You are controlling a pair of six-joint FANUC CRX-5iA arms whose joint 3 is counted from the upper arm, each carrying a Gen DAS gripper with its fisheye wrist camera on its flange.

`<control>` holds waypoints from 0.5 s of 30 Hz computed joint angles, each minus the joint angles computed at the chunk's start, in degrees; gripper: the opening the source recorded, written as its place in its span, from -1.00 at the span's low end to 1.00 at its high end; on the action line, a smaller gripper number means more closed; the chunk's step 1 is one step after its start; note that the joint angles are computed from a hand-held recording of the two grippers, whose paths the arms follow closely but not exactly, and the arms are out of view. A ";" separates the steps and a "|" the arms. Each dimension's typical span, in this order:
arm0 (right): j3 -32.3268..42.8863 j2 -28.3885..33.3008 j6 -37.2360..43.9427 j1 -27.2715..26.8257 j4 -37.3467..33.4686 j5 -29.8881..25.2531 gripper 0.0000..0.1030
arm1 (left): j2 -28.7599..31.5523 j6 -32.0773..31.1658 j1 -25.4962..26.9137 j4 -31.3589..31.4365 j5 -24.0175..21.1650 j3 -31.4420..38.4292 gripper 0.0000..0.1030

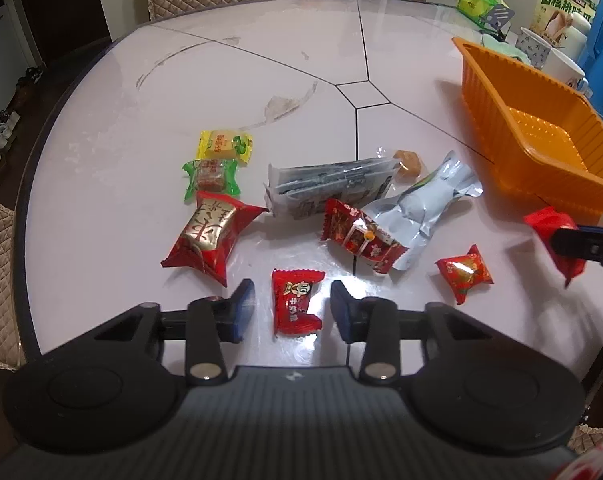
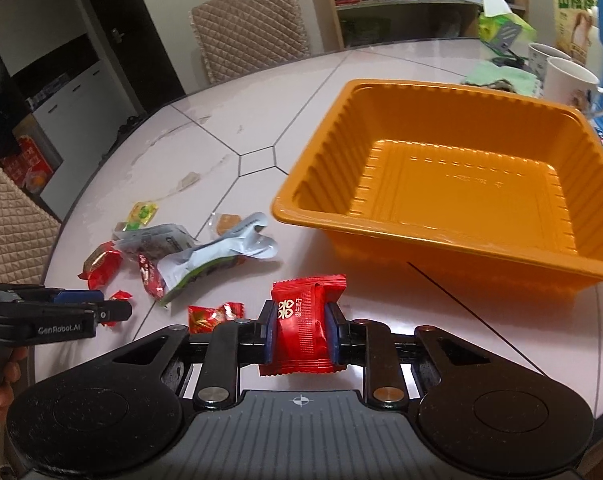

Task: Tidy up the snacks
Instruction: 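Grasp the small red candy with the left gripper while the right gripper holds its packet, then carry both held red candies over the orange tray with both grippers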

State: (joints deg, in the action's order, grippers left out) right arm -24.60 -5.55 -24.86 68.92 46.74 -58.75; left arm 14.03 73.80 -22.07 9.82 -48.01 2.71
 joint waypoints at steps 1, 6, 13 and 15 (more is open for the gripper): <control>-0.16 -0.29 -0.25 0.29 -0.15 -0.42 -0.51 | 0.08 0.05 -0.11 -0.37 -0.06 0.12 -0.44; -1.18 -2.06 -1.04 1.62 -0.75 -1.57 -0.51 | -0.53 -0.54 -0.23 -0.37 0.42 -0.80 -0.65; -2.58 -4.84 -1.99 3.40 0.35 -2.99 -0.51 | -3.57 -1.79 -0.02 1.94 1.54 -2.79 -0.69; -2.97 -5.71 -2.34 3.93 1.01 -3.67 -0.51 | -4.33 -2.70 -0.09 3.33 1.81 -2.89 -0.69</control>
